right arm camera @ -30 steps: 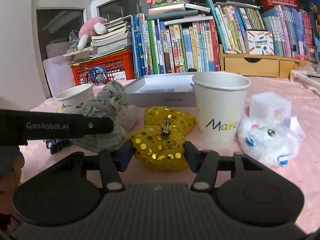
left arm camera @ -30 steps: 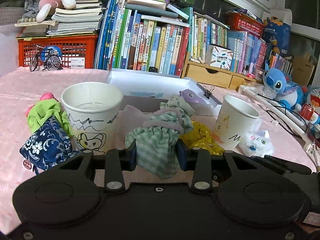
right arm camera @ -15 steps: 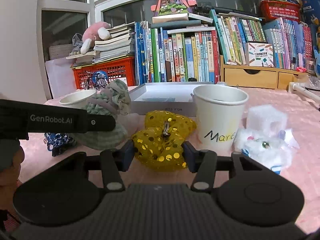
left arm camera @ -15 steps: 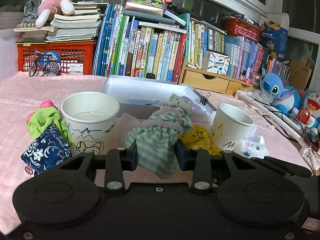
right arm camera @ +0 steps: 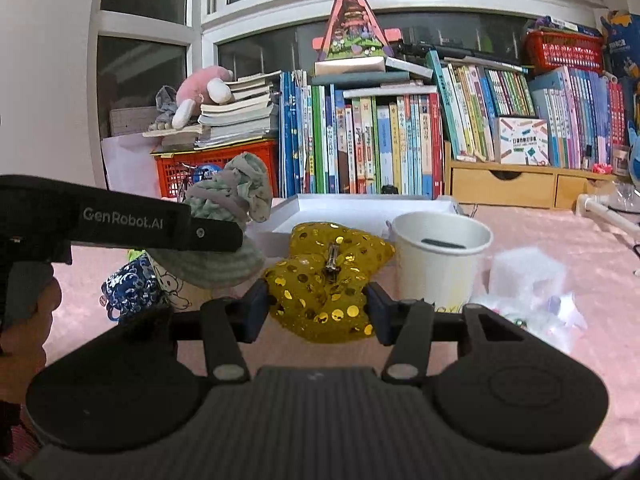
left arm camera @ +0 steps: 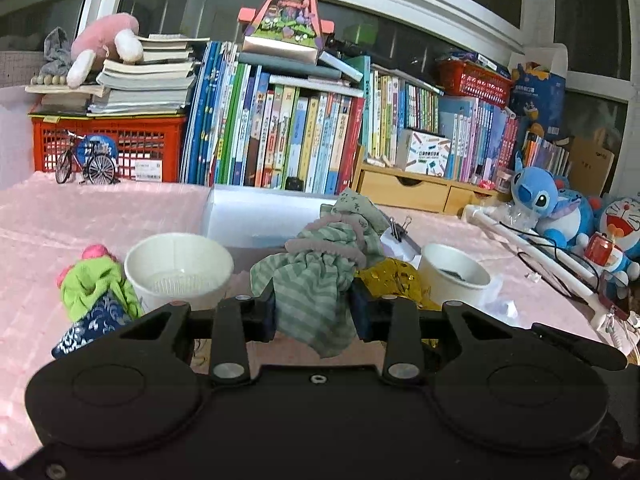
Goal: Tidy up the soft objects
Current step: 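Lift the gingham pouch with the left tool while the right tool lifts the sequin heart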
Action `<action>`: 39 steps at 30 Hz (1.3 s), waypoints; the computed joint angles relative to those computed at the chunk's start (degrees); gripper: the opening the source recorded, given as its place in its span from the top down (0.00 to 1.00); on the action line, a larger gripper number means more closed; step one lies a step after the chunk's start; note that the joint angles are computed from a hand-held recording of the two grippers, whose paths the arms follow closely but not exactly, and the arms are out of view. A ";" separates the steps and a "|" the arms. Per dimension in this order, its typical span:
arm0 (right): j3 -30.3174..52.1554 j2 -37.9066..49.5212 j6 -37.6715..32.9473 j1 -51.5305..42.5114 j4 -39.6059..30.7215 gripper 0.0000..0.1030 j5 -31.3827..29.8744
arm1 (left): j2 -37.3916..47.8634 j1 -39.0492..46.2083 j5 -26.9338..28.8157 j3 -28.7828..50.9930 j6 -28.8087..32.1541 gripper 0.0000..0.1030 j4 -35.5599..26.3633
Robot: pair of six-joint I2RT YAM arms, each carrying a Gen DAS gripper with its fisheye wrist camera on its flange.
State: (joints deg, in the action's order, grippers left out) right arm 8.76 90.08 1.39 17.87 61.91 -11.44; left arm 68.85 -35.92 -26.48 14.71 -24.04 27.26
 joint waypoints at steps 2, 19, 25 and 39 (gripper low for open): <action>-0.11 -1.01 0.05 0.01 -0.30 0.46 0.05 | -0.53 0.31 0.22 0.50 0.38 0.68 -0.45; 1.92 -7.85 -0.49 -2.70 -4.92 0.48 -1.58 | -1.23 7.95 6.20 7.95 5.67 0.70 -4.46; 3.14 -9.04 -0.53 -4.10 -6.46 0.48 -2.74 | -0.05 10.98 9.84 11.54 6.41 0.71 -6.71; 15.72 -7.79 1.01 -10.19 -17.05 0.48 -8.10 | 10.62 18.08 17.66 29.48 8.64 0.72 -17.02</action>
